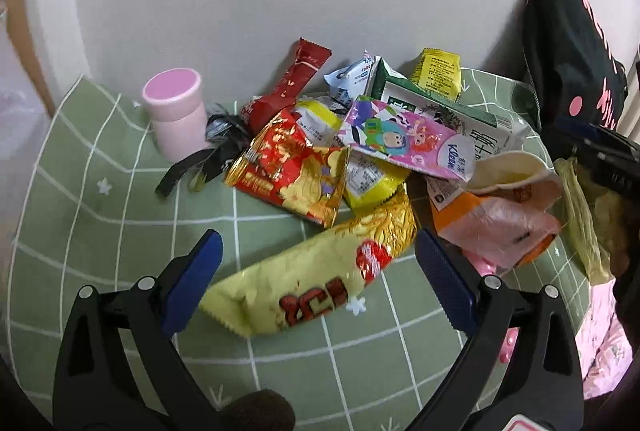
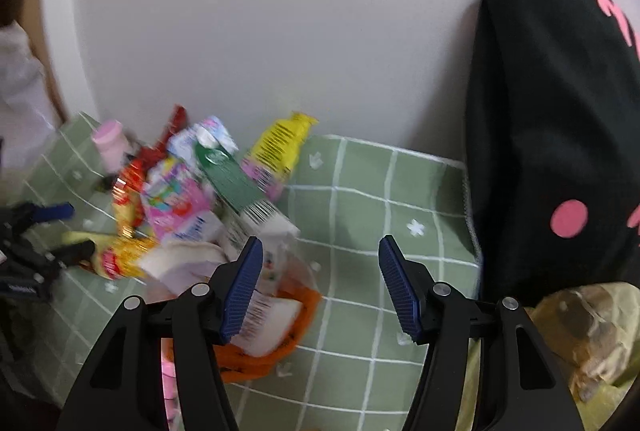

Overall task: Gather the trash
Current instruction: 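Reach the right tool to the green milk carton and grasp it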

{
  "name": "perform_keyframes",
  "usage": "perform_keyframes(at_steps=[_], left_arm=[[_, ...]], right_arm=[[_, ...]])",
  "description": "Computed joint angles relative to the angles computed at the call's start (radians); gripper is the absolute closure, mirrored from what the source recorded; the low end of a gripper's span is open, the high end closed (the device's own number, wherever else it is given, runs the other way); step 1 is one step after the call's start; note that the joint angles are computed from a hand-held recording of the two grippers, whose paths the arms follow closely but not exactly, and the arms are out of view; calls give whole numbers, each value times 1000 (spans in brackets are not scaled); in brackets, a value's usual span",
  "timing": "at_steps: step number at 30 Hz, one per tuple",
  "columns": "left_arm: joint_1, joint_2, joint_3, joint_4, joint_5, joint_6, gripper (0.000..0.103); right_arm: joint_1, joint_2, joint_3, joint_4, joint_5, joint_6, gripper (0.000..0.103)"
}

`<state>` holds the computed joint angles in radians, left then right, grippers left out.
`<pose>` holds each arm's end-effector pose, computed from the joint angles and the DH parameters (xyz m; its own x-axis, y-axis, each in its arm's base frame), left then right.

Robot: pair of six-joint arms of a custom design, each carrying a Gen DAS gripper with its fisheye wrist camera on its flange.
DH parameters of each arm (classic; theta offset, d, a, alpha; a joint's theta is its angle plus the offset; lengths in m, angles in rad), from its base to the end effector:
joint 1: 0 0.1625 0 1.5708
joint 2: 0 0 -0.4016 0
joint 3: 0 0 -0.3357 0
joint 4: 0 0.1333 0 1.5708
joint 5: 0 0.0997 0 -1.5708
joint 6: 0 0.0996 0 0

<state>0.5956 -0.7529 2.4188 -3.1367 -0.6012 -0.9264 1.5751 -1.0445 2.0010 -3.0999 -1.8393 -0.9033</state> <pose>-0.1728 -0.3774 0.0369 -0.8082 -0.1372 -0.5727 0.2956 0.7466 -0.5960 0.1092 -0.5306 0.2087 -0.5944 -0.5737 0.5636 -0.7599 0.6299 -0.1603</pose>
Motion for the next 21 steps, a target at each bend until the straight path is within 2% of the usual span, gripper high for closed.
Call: perform_keyframes(at_steps=[2, 5, 8, 10, 11, 15, 17, 21], left_arm=[[-12, -14, 3, 65, 10, -44, 11], [-33, -50, 16, 164, 12, -107, 11], [-49, -96, 42, 214, -1, -156, 11], [-56, -111, 44, 256, -2, -192, 11], [-61, -118, 42, 283, -2, -207, 11], [-89, -152, 7, 494, 18, -297, 11], [-87, -158, -4, 528, 22, -311, 11], [-85, -192, -25, 637, 30, -394, 11]], right_arm=[[-5, -7, -39, 113, 50, -9, 46], [5, 39, -101, 189, 53, -38, 46], [10, 106, -166, 232, 41, -55, 46], [19, 145, -191, 222, 8, -55, 57], [24, 145, -198, 234, 12, -61, 57], [56, 141, -230, 288, 46, -107, 58], [77, 163, -266, 338, 24, -114, 58], [113, 237, -332, 410, -66, -126, 58]])
